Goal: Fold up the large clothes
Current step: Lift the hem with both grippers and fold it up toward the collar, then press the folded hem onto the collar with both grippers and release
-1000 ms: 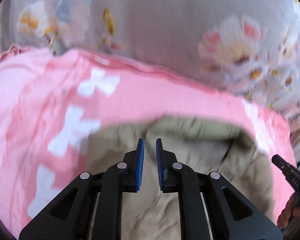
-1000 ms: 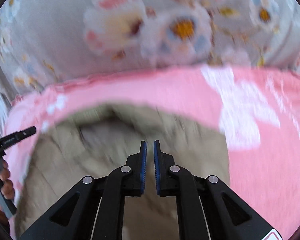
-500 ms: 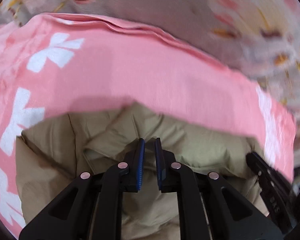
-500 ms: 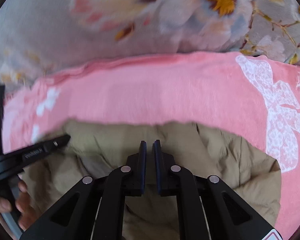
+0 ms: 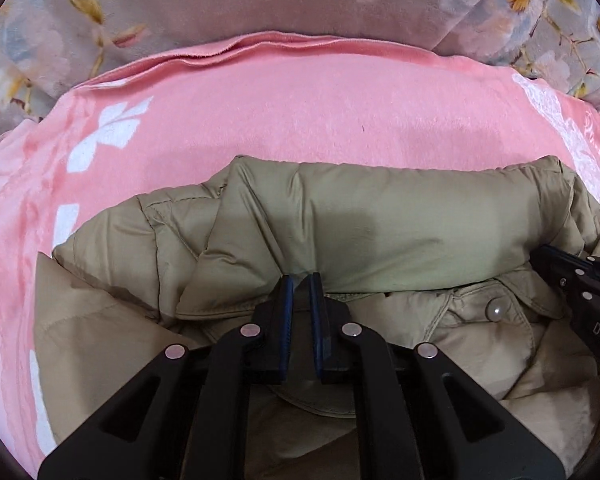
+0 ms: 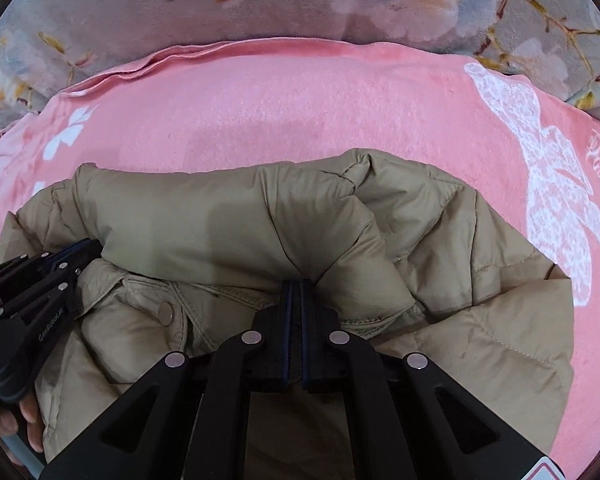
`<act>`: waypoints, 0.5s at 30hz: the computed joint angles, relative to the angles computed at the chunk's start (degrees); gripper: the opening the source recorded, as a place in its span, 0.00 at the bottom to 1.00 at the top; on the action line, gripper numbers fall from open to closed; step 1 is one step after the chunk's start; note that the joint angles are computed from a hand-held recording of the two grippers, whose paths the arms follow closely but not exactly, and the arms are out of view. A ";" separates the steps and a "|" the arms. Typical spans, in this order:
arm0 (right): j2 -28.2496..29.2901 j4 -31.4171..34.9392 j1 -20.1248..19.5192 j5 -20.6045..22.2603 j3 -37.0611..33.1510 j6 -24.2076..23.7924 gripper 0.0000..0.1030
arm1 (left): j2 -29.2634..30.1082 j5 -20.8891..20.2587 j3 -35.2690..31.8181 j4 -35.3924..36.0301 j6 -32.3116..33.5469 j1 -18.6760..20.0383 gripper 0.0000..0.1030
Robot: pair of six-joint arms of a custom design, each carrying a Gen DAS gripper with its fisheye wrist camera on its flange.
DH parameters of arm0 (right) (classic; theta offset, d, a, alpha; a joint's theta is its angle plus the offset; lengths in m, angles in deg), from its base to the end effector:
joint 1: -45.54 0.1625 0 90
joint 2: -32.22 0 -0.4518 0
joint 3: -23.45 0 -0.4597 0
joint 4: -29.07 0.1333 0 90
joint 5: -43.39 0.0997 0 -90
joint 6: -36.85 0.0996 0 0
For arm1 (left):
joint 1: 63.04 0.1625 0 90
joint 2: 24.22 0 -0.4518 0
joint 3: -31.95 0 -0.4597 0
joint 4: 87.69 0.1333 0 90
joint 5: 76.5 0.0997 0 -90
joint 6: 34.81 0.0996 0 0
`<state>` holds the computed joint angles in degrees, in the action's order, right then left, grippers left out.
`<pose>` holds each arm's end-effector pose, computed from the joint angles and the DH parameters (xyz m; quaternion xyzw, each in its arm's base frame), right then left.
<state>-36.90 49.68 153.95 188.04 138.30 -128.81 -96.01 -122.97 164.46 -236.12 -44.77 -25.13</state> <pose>0.1801 -0.3761 0.1627 -0.0632 -0.8723 0.3014 0.3797 -0.2410 -0.4436 0.1146 0.3407 0.8638 -0.1752 0.3273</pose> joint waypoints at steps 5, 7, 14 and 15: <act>2.64 -5.03 1.69 5.92 -0.05 -3.03 0.00 | 0.94 2.70 1.72 -4.16 1.52 -1.14 0.08; 4.35 -7.41 2.65 9.47 -0.36 -5.11 0.00 | 1.51 3.26 2.07 -5.93 1.91 -1.27 0.08; 4.02 -14.52 2.95 12.35 1.23 -10.40 0.00 | 2.31 3.59 2.56 -9.25 2.72 -1.28 0.07; 3.64 -14.79 2.82 11.81 1.49 -10.49 0.00 | 2.39 3.69 2.66 -9.67 2.88 -1.29 0.07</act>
